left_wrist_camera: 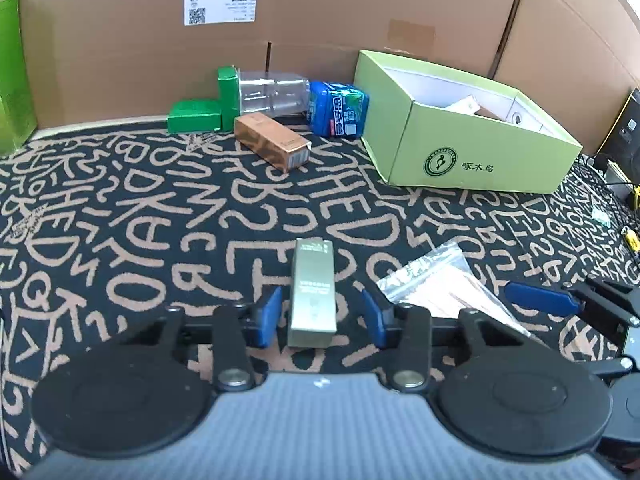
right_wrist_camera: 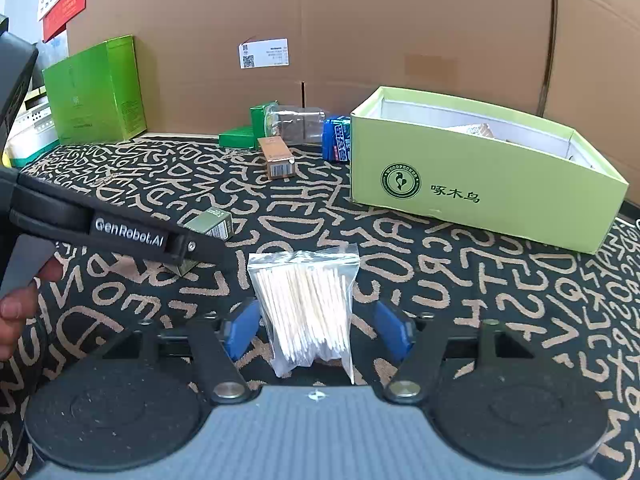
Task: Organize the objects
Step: 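Grasp the cotton-swab bag with the right tool while the left grasps the khaki box, then drop the swab bag and khaki box into the light-green box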
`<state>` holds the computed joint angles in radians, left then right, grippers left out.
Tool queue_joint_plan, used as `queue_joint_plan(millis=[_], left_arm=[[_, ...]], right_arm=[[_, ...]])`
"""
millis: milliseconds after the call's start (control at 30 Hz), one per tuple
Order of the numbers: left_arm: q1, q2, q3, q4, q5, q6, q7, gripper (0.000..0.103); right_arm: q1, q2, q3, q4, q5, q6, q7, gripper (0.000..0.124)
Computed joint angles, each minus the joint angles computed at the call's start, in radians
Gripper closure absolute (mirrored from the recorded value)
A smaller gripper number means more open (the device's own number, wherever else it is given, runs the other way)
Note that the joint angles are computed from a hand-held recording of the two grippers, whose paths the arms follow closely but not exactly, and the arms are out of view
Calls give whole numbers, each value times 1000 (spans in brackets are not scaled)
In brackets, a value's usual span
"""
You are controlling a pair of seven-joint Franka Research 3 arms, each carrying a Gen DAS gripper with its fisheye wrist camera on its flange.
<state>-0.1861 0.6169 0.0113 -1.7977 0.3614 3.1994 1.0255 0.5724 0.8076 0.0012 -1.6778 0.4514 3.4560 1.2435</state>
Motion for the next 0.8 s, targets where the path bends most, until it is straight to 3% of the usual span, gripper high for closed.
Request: queue_joint_plan(millis=[33, 100, 167, 267, 300, 367, 467, 633, 700, 800], left_arm=[[-23, 2, 26, 4, -1, -1, -10, 57], [-11, 6, 11, 13, 2, -11, -2, 58], [37, 11, -45, 21, 1, -28, 24, 79], [36, 10, -47, 16, -2, -28, 28, 81], [36, 7, -47, 13, -5, -27, 25, 81], [57, -4, -73, -2, -11, -18, 32, 81], [44, -27, -63, -24, -5, 15, 40, 81], [164, -27, -215, 23, 7, 26, 136, 81], [181, -6, -251, 82, 7, 13, 176, 81], [243, 64, -369, 216, -19, -31, 257, 81]], right_arm=[[-13, 2, 14, 2, -9, 2, 1, 60], [-26, 8, 27, 11, -18, 1, 3, 65], [-44, 12, 46, 16, -31, -8, 8, 70], [-79, 10, 85, 3, -65, -6, 15, 78], [-81, 8, 88, -3, -71, 2, 15, 88], [-109, 2, 118, -19, -95, 15, 21, 91], [-141, -10, 149, -41, -118, 31, 39, 93], [-207, -39, 206, -96, -177, 114, 83, 94], [-215, -52, 202, -109, -191, 158, 100, 94], [-200, -68, 161, -107, -179, 219, 100, 94]])
